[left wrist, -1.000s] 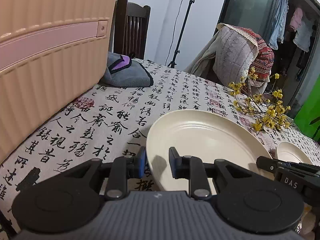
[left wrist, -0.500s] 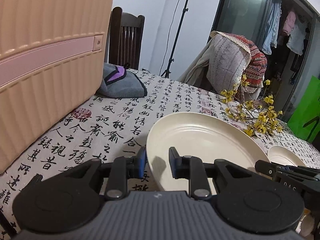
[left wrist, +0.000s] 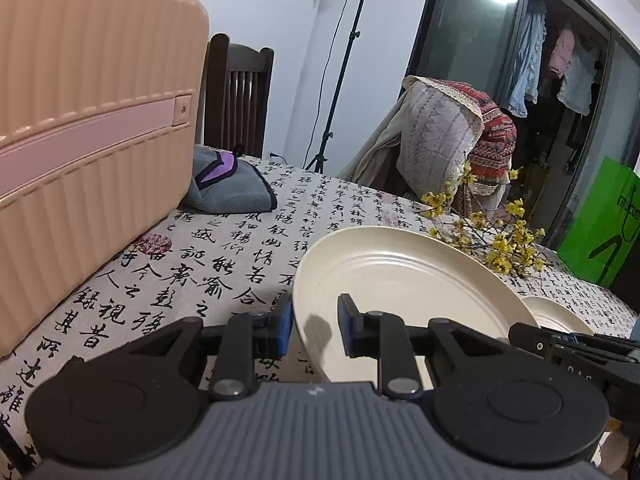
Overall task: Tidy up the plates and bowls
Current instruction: 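Lift the held cream plate with both grippers toward the blue bowls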
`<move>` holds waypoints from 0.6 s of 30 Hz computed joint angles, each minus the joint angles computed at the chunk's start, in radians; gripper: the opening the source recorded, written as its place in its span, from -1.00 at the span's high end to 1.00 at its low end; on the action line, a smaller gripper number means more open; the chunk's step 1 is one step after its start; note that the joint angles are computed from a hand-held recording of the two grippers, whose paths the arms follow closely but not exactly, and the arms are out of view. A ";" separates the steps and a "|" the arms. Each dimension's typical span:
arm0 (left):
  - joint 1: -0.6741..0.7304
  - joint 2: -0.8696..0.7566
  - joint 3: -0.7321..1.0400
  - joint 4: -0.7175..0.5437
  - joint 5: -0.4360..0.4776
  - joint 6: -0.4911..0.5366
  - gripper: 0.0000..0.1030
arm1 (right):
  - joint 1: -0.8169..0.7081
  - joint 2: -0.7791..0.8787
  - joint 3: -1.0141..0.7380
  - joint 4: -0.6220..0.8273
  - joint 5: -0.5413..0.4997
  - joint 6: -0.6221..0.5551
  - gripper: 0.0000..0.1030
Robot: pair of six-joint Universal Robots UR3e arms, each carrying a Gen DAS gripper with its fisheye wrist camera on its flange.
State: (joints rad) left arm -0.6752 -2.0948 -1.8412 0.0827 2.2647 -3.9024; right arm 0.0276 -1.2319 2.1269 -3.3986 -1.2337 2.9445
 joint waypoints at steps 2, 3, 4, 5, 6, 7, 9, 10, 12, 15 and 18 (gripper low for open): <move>-0.007 -0.002 0.005 0.003 0.005 0.006 0.54 | -0.008 -0.012 0.017 -0.008 0.005 0.004 0.78; -0.011 -0.004 0.008 0.006 0.008 0.010 0.54 | -0.010 -0.017 0.024 -0.012 0.006 0.007 0.78; -0.016 -0.006 0.011 0.009 0.012 0.013 0.54 | -0.014 -0.024 0.034 -0.018 0.008 0.010 0.78; -0.020 -0.008 0.014 0.012 0.015 0.018 0.54 | -0.020 -0.030 0.042 -0.021 0.012 0.011 0.78; -0.024 -0.009 0.017 0.017 0.016 0.022 0.54 | -0.026 -0.037 0.051 -0.024 0.017 0.010 0.78; -0.027 -0.011 0.019 0.020 0.016 0.025 0.54 | -0.032 -0.043 0.061 -0.029 0.020 0.012 0.78; -0.035 -0.014 0.027 0.021 0.022 0.030 0.54 | -0.043 -0.056 0.077 -0.032 0.028 0.014 0.78; -0.041 -0.018 0.034 0.021 0.027 0.037 0.54 | -0.048 -0.063 0.086 -0.036 0.031 0.011 0.77; -0.050 -0.026 0.045 0.023 0.036 0.047 0.54 | -0.056 -0.074 0.106 -0.051 0.034 0.009 0.77; -0.058 -0.030 0.052 0.026 0.038 0.053 0.54 | -0.070 -0.092 0.136 -0.071 0.039 0.003 0.77; -0.065 -0.035 0.058 0.033 0.041 0.064 0.54 | -0.080 -0.105 0.154 -0.080 0.042 -0.002 0.77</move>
